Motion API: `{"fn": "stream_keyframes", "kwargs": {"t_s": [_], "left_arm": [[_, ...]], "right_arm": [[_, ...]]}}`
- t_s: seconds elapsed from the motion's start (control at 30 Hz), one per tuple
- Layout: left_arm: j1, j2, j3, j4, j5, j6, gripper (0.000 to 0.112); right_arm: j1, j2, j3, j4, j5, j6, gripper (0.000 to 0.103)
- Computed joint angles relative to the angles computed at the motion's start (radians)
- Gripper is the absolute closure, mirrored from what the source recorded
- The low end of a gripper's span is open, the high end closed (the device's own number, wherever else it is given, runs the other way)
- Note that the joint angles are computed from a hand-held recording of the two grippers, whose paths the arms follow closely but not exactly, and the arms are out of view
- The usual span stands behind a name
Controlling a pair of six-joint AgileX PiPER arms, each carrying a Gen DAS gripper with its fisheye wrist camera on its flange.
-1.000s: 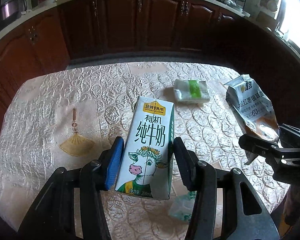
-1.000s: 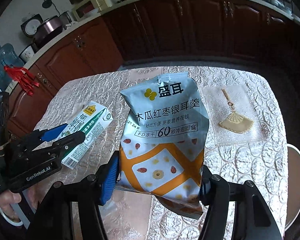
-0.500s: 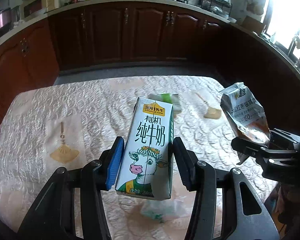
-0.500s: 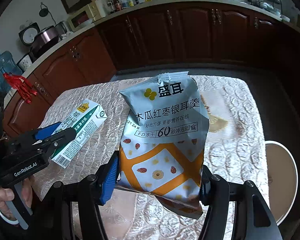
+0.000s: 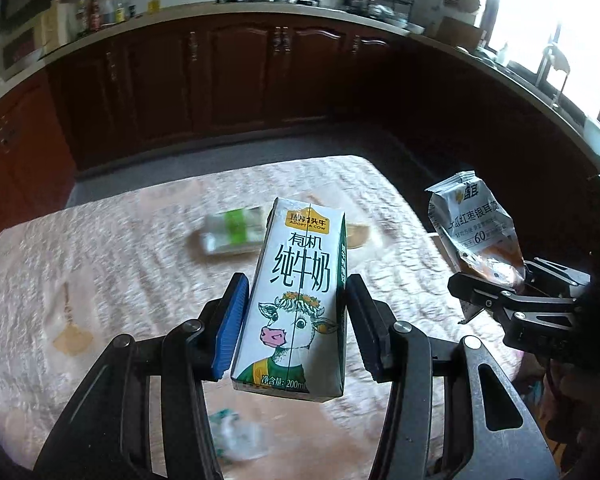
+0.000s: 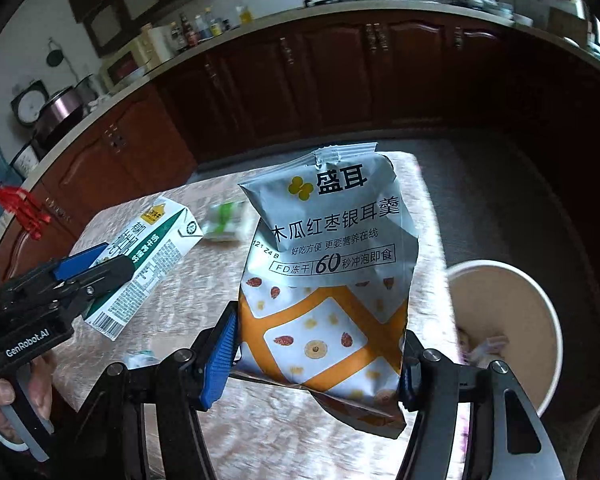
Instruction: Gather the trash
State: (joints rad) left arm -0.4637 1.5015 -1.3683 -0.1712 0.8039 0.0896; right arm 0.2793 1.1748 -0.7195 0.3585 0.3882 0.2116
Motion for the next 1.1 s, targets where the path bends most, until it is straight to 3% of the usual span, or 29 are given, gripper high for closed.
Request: {"fn": "stream_keyframes", "kwargs": {"t_s": [0.37,0.6,0.87,1.0,1.1], "left_arm": [[-0.216,0.113,-0.135,0.07,0.013,-0.106,0.064],[-0.312,0.234,-0.26,0.076,0.043,-0.147,0.064],[-0.378,0.36,-0.368,0.058,0.072,-0.161,0.065],[-0.392,0.401,-0.406,0.055,0.083,-0.164,0.065],[-0.402,0.429,-0.435,0.054,0.093,-0.168,0.065]], "right_arm": [[-0.366,-0.148,0.168,0.288,0.128,-0.378,0.041],[-0.614,-0.146,0.231,0.423,0.225,-0.614,0.041],[-0.737,-0.057,0.266,0.493,0.237,-0.743,0.041],[-0.734,-0.017,0.261,0.502,0.223,-0.744,0.041],[-0.834,-0.025,0.309,0.525,0.249,-0.84,0.041]]}}
